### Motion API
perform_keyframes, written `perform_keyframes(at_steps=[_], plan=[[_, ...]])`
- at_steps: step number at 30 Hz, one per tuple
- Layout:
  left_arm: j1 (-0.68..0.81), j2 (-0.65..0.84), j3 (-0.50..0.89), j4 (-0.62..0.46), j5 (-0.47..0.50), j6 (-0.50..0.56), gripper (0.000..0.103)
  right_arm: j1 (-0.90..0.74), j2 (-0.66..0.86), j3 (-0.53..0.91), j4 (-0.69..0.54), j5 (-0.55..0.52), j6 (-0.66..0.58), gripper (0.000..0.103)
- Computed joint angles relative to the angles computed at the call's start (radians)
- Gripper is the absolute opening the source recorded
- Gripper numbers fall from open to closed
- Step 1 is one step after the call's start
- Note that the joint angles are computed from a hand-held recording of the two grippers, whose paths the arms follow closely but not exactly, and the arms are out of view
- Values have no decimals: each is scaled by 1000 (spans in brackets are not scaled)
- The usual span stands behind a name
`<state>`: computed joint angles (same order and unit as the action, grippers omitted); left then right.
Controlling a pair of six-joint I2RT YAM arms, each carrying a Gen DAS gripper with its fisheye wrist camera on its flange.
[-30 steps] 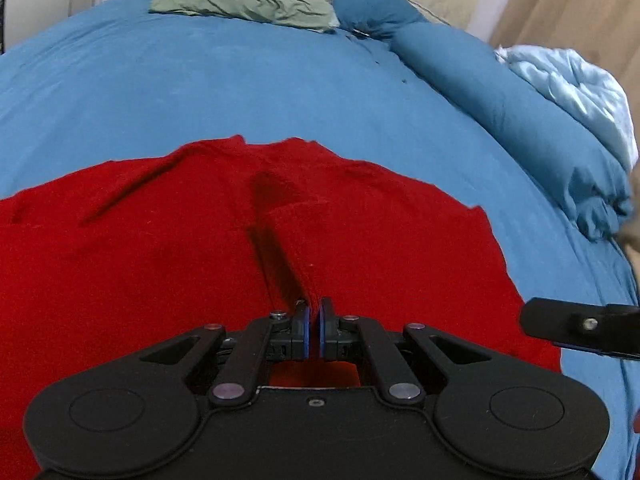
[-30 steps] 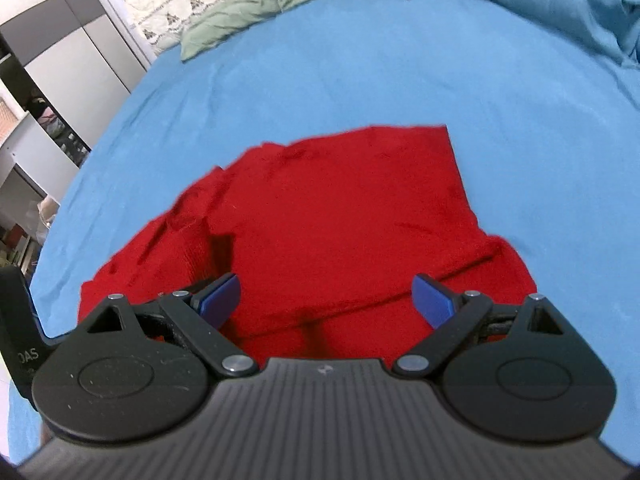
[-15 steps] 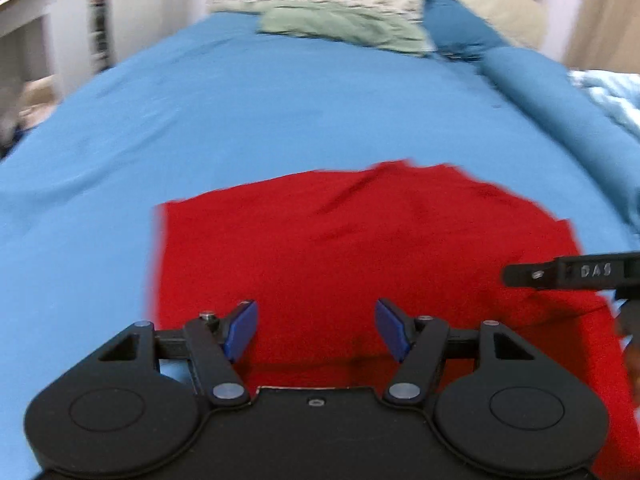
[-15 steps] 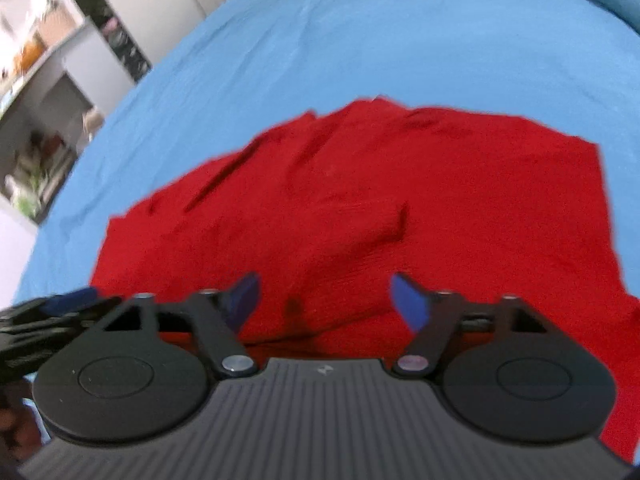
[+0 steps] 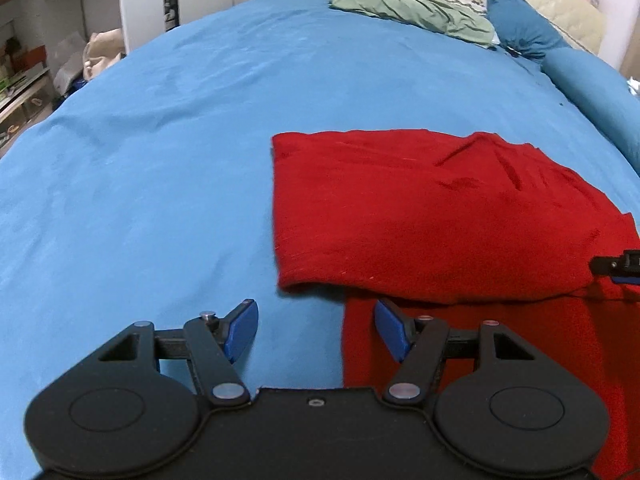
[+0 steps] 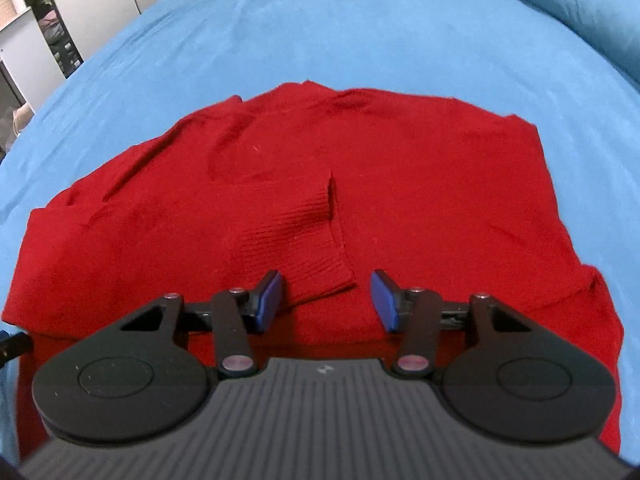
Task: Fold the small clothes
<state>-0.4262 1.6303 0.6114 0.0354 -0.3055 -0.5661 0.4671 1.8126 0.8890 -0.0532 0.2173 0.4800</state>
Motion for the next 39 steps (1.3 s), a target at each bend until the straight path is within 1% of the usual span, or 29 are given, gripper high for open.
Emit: perform_keyframes(at_steps=[1, 2, 4, 5, 6, 7, 10, 13, 17, 20, 21, 22, 23, 25, 27, 28, 31, 32, 33, 34, 35, 37, 38, 39], plan=[[3, 10, 6, 8, 2, 9, 70, -1, 7, 3, 7, 6, -16, 60], [4, 18, 12, 13, 4, 15, 69, 7, 14, 9, 6, 14, -23, 54], [7, 31, 15, 25, 7, 22, 70, 14, 44, 41, -1, 26, -26, 46], [10, 36, 17, 29, 9, 26, 70, 16, 47, 45, -3, 27, -25, 30], [13, 38, 18, 30, 10, 29, 70, 8, 52, 52, -2, 11, -32, 21], [15, 39, 19, 28, 11, 29, 69, 3, 47, 58, -8, -7, -32, 21], [14, 37, 21, 22, 9, 29, 69, 1, 0, 73, -15, -13, -48, 21], [9, 44, 31, 21, 3, 41, 69, -39, -117, 59, -8, -39, -96, 21], [2, 86, 64, 32, -8, 53, 68, -141, -272, 33, -50, -12, -186, 21], [-11, 134, 106, 49, -21, 78, 66, -224, -315, -1, -70, 8, -249, 21], [-13, 154, 124, 53, -19, 84, 61, -252, -311, -13, -76, 3, -263, 21], [-16, 173, 142, 52, -18, 85, 52, -271, -301, -28, -70, 4, -266, 21], [-18, 191, 158, 50, -16, 85, 47, -289, -283, -44, -59, -1, -271, 21], [-20, 209, 174, 48, -7, 70, 29, -311, -241, -73, -25, -13, -273, 21], [-27, 209, 185, 25, -9, 53, 23, -325, -219, -115, 21, -31, -277, 21], [-30, 204, 192, 2, -12, 48, 22, -328, -206, -129, 38, -33, -273, 21], [-36, 164, 196, -68, -11, 34, 22, -343, -197, -158, 28, -25, -249, 26], [-39, 142, 192, -89, -9, 27, 23, -346, -191, -154, 10, -15, -235, 35], [-44, 116, 189, -102, -5, 21, 29, -342, -195, -154, -9, 6, -222, 51], [-49, 88, 182, -105, -2, 21, 39, -337, -211, -157, -32, 27, -217, 58], [-57, 60, 178, -106, -3, 22, 44, -330, -251, -181, -31, 30, -225, 64], [-79, 28, 184, -92, -6, 46, 57, -318, -338, -229, -14, -12, -253, 70], [-90, 32, 204, -88, -3, 69, 61, -313, -352, -237, -4, -36, -261, 73], [-93, 50, 229, -87, 5, 87, 67, -310, -369, -247, 5, -65, -272, 78]])
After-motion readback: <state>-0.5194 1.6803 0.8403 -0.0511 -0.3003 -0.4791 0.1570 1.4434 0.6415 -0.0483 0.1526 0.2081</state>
